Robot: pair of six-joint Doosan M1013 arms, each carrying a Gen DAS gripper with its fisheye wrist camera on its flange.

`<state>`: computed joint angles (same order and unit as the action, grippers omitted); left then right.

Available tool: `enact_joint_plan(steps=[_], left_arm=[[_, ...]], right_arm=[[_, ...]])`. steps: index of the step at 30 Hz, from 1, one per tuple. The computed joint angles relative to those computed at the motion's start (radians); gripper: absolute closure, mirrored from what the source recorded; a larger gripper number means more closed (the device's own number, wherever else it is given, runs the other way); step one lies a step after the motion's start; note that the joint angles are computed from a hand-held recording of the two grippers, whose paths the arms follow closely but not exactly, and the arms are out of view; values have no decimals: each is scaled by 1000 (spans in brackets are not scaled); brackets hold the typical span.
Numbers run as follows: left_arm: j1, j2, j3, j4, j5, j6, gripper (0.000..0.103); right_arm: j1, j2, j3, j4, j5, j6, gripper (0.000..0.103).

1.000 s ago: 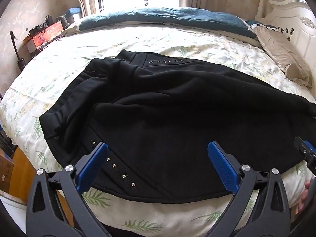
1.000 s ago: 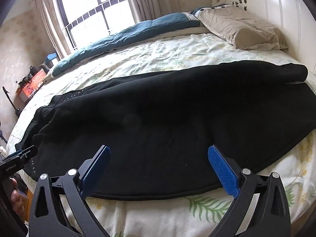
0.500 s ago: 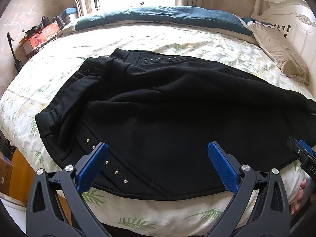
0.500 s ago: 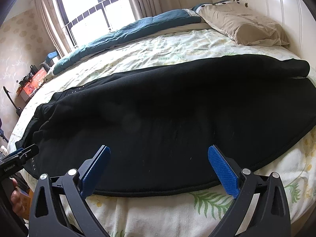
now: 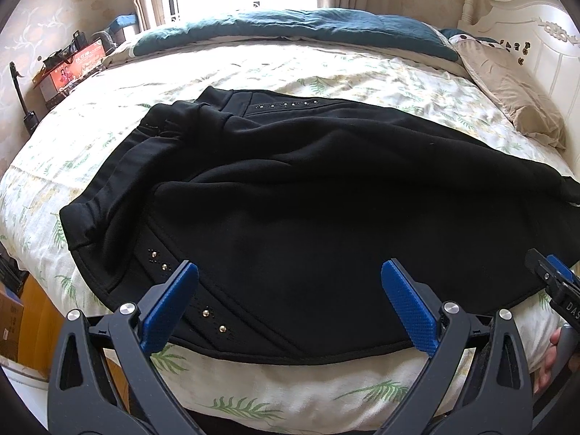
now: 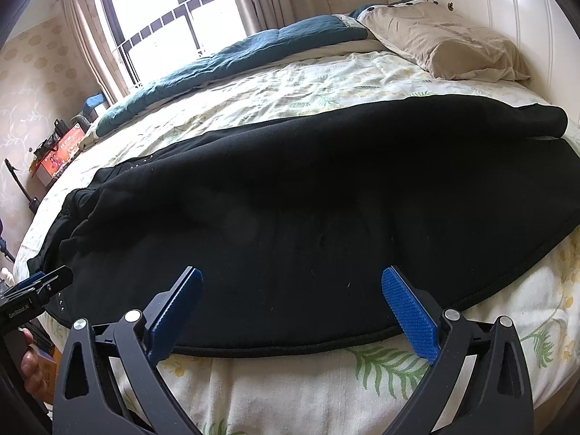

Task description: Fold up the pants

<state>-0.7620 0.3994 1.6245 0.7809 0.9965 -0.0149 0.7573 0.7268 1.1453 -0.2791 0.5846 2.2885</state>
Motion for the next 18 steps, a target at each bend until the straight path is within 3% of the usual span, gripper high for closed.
enact_joint_plan(steps=[18], left_arm=[[-5, 3, 2, 0, -4, 2, 2]], right_arm=[[3, -1, 5, -7, 5, 2, 4]])
